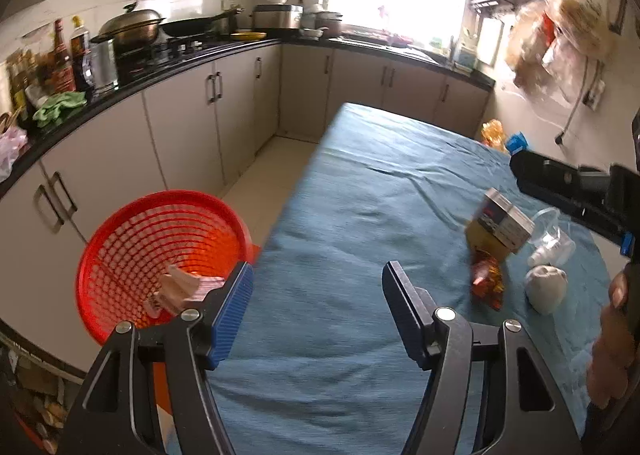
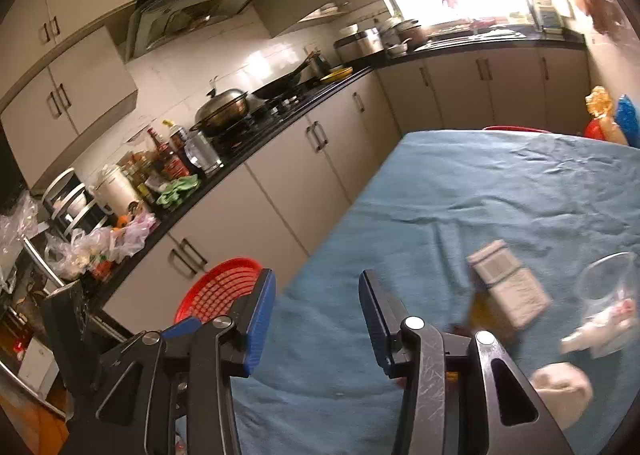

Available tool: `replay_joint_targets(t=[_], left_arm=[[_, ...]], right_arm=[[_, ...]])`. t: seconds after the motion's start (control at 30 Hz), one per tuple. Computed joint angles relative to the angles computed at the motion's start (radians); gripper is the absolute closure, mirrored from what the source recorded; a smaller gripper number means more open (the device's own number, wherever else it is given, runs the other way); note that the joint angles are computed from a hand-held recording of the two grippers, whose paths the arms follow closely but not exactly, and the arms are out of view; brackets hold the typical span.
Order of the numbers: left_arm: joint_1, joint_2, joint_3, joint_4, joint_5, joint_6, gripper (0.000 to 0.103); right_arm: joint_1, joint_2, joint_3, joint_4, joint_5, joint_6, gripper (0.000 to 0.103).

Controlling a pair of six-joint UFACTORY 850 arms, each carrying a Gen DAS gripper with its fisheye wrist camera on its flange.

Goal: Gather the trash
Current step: 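Return both tools to the table toward the remaining trash, then grasp the red snack bag with left tool while right tool grasps white barcode box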

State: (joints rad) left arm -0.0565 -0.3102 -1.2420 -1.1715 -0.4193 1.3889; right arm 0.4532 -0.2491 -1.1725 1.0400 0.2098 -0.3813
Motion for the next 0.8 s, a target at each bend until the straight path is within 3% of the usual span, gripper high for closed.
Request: replay_joint_targets(t=[0.2,0.37,0.67,0.73,0.8], left_arm=[[-0.058,0.017,0.032,0.046,0.015,-0.016,0.036],[-0.096,0.016,0.038,0.099,0.013,-0.049,0.027],[-0.158,-0.031,-0.006,0.216,-0.047,-0.162,0.023],[-0.185,-0.036,-0.005,0.222,-0.041,-0.136,0.016],[-0.224,-0.043,-0.004,0.27,0.004,-0.14,0.015]], right_arm=[[-0.033,0.061,0.08,0.003,0.032,0.008,0.052],[-0.071,0.096,0.143,-0.098,0.064,0.137,0.052],[-0.143,0.191,0.253,-0.253,0.116,0.402,0.047],[-0.152,0.203,0.265,-0.27,0.121,0.438,0.047],[-0.161,0.214,0.278,-0.294,0.124,0.478,0.047]])
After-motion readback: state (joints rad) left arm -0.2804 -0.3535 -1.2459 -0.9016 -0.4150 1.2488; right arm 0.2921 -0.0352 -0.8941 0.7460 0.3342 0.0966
